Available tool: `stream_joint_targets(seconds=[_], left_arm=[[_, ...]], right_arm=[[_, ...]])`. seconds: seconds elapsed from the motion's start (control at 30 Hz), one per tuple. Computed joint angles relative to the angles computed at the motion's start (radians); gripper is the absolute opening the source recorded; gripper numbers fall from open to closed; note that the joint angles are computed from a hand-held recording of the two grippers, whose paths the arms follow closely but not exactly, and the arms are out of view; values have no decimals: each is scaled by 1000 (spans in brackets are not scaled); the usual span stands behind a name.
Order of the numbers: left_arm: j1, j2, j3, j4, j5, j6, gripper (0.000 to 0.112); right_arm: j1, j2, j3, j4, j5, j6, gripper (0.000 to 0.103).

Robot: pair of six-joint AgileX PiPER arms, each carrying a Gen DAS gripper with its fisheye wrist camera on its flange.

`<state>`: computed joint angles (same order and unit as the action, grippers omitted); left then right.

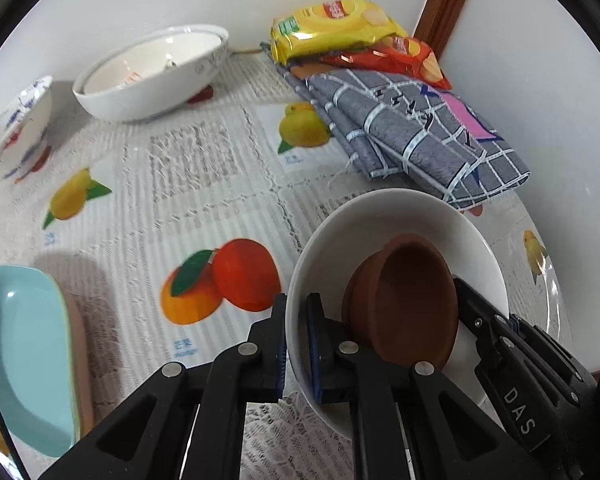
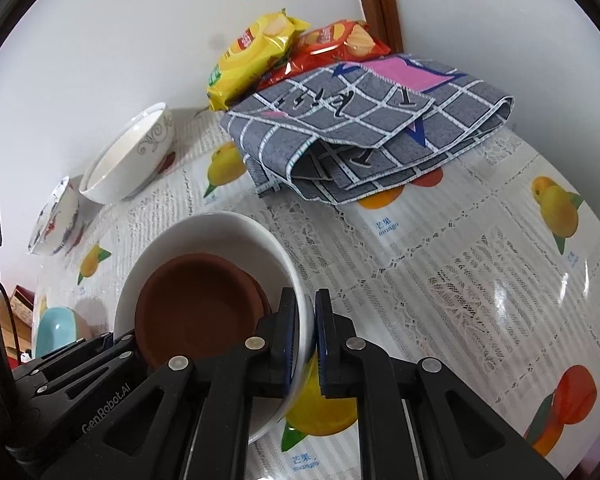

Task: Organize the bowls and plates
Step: 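Lift the white swirl bowl with both grippers toward the teal plates, then lower the white swirl bowl onto the teal plate stack with both grippers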

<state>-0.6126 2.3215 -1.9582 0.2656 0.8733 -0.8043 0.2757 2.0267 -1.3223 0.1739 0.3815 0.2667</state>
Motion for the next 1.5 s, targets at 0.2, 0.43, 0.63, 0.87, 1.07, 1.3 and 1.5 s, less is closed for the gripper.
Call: stream_joint_targets(seconds=[0.2,0.43,0.63,0.87,1.07,1.3,1.5], left_arm=[[4,-87,113,30,-23,-36,9],[33,-231,316,61,-92,-88,10],[67,-347,440,107,-109,-130,10],[111,-447,536,129,-122,-159,10],[158,-515,602,132,-129,-167,10],[196,-574,671,148,-141,-196,10],[223,-605,714,148,-149,-198,11]], right_arm=[[25,-36,24,40,-14,-30,10],[94,-65,3,-30,0,43,10],[167,-72,-51,-70,27,95,10],[240,-56,-152,-126,86,156,10],[286,-16,-258,-126,140,157,10],[330,35,-368,-131,197,143,10],[351,66,-423,-114,219,124,10]])
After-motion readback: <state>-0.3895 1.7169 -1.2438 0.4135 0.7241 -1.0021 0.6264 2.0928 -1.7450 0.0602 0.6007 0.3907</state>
